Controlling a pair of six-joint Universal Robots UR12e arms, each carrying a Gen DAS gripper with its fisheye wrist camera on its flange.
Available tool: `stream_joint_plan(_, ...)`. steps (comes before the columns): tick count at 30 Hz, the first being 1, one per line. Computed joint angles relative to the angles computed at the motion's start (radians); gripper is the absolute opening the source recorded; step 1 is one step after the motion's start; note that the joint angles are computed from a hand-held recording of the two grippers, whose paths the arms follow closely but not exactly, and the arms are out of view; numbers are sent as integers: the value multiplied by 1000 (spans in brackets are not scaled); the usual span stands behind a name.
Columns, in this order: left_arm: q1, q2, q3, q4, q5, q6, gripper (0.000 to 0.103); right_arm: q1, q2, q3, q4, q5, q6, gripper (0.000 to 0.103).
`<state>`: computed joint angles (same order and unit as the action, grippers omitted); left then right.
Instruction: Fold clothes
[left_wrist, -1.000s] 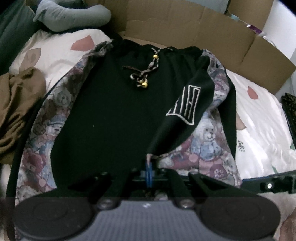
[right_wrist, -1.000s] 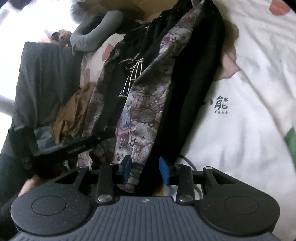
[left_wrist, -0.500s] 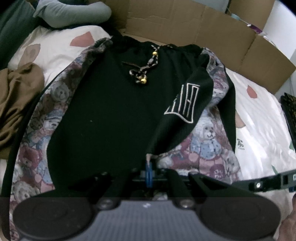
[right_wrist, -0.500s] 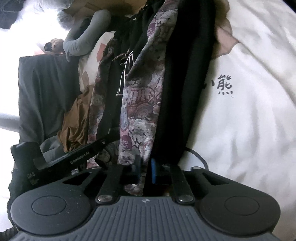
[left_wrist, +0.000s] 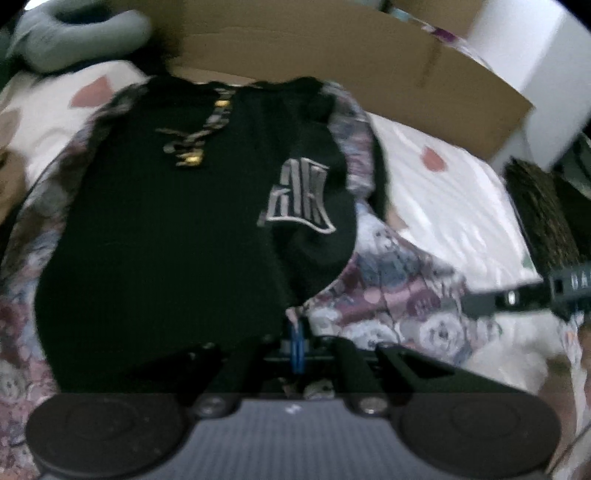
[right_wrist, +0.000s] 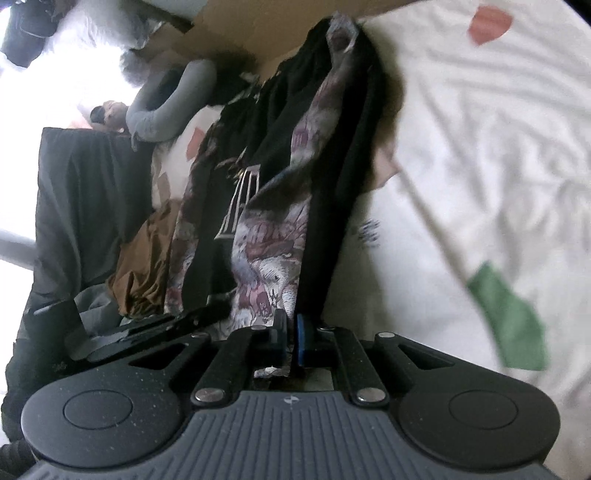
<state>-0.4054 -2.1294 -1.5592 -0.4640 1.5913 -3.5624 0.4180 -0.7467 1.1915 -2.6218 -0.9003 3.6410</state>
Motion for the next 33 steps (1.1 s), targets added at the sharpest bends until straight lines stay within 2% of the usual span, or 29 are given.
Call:
stream_joint_plan(5,-13,-21,43,-40,-63,58,1,-16,-37,40,9,-37,-37,2)
stream_joint_plan(17,-23,-44,84,-56,-198,122,1,-43,-109,106,61,-143,-112,1)
stream_joint_plan(23,-34,-71,120,-39,-244,137,2,-40,-152,137,75,-291,-77,1)
stream_joint_plan(32,-34,-78,122,10,-325,156,3,-53,-195,157,54,-361,0,1)
stream_joint_plan(33,-35,-71,112,24,-308,161,5,-54,-199,159,52,-369,3,1)
